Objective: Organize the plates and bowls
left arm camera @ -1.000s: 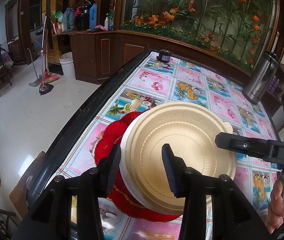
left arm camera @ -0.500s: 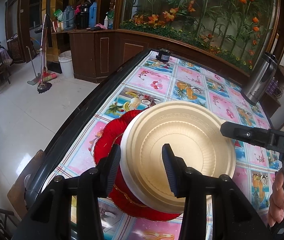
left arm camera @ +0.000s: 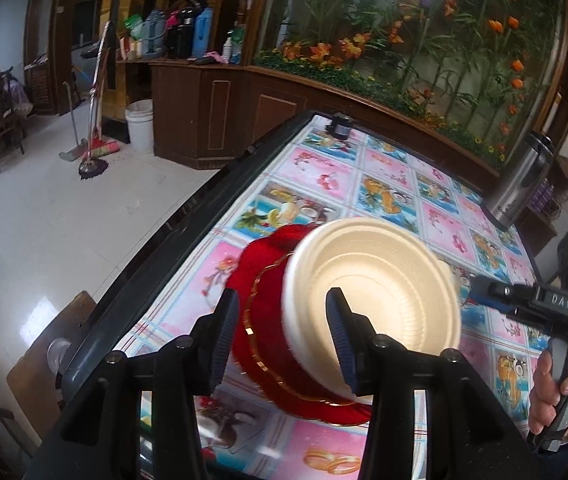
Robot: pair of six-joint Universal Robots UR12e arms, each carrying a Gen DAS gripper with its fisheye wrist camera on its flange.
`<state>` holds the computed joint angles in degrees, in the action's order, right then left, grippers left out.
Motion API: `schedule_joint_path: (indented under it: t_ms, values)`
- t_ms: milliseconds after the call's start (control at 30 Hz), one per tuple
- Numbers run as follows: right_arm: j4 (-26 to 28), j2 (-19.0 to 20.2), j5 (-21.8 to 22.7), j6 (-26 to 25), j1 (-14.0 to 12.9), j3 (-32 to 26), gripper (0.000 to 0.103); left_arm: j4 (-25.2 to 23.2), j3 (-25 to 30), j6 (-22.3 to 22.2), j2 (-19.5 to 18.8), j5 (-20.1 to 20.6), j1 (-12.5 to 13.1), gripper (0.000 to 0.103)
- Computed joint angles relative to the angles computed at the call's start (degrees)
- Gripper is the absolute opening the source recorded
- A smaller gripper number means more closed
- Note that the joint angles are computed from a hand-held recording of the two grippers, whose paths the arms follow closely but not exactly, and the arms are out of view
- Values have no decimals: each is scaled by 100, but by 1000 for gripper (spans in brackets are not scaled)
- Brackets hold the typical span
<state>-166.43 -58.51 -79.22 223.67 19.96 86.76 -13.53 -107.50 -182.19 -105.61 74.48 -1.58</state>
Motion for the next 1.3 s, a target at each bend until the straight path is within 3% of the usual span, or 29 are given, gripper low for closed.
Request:
schedule_joint_path:
  t_ms: [167, 433, 567, 633, 700, 833, 900, 1033, 1300]
  values:
    - [-7, 81, 200, 160, -47, 106, 41, -80, -67, -453, -71, -233, 266, 44]
    - [143, 251, 211, -41, 34, -80, 39, -400, 26, -425, -282, -522, 336, 34]
    - [220, 310, 165, -104, 60, -156, 34, -480, 115, -353, -389, -386, 279, 33]
    - [278, 350, 134, -115, 68, -211, 30, -580, 188, -324, -463, -419, 275, 20]
    - [299, 408, 155, -114, 73, -273, 24, -580, 232, -317, -528, -478, 271, 17]
    - [223, 497, 187, -38, 90, -340, 13, -542, 306, -164, -597, -204, 148, 6]
    - [219, 504, 77, -48, 117, -360, 12, -438, 298, -119, -597, 12, 84, 6]
    - [232, 456, 37, -68, 122, -307, 12, -518, 329, -221, -598, -131, 87, 5]
    - [-96, 94, -163, 149, 25, 215, 12, -650, 578, -177, -663, -131, -244, 4]
